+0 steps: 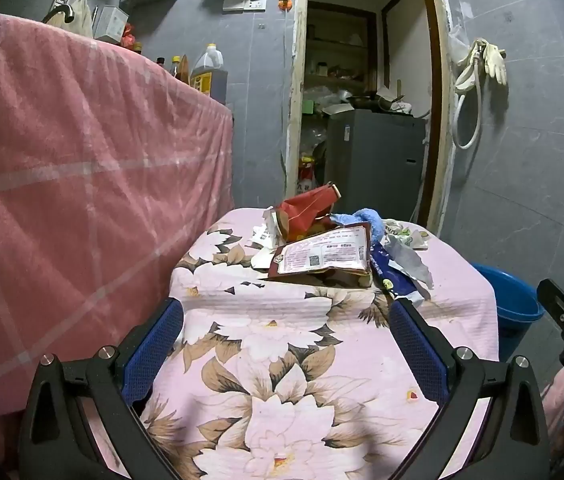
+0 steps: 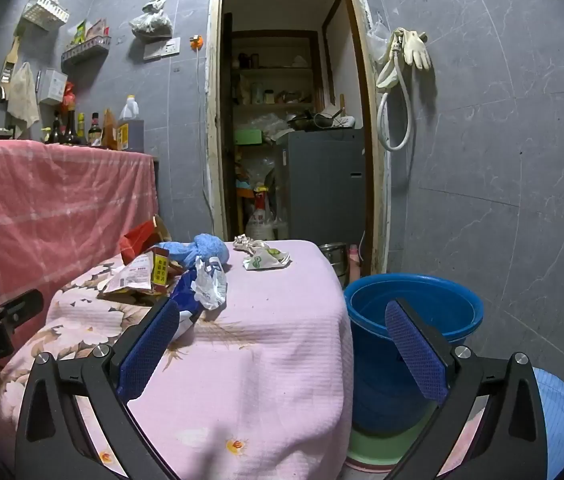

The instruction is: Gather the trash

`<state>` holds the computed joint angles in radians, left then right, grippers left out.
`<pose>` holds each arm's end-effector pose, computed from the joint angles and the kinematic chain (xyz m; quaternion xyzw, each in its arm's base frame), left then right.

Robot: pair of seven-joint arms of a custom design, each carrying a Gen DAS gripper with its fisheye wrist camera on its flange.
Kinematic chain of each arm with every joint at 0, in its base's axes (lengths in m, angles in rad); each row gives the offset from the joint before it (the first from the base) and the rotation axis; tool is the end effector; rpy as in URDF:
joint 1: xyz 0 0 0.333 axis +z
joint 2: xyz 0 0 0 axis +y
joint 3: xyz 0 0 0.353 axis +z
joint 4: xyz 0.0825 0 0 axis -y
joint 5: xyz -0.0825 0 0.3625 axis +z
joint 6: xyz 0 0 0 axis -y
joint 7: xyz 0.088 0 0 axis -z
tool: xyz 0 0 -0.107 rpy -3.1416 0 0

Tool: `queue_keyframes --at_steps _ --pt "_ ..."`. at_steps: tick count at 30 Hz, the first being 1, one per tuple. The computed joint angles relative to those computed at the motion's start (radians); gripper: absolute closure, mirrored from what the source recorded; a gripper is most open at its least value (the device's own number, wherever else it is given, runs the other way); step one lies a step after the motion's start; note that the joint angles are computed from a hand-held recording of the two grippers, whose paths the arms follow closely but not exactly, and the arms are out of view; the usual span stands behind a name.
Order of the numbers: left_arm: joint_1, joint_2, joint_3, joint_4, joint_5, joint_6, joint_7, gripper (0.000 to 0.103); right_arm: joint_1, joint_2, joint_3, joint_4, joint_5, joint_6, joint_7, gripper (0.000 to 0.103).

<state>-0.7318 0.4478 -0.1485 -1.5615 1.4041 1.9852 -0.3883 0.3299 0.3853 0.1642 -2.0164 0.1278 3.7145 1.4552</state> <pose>0.5058 -0.4853 0.4731 -0.6969 0.4434 -0.3316 0.4559 0.5779 0.2736 0.4758 -0.6586 0.4415 -0.3202 0.5184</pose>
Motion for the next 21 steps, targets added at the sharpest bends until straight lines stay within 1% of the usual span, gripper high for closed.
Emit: queue_keyframes --at_steps 8,12,21 --pt "-0.001 -0.007 -0.002 -0.012 0.01 0.004 -0.006 0.002 -0.008 -0.003 0.002 -0.006 -0.01 0.006 0.013 0.0" --pt "-0.002 0.005 -0.001 0.001 0.008 0.004 -0.003 0.002 0.003 -0.001 -0.003 -0.002 0.001 0.003 0.003 0.0" --pt "-0.002 0.001 0.001 -0.002 0.004 0.009 -0.004 0.002 0.003 -0.001 -0.002 -0.002 0.001 0.005 0.004 0.0"
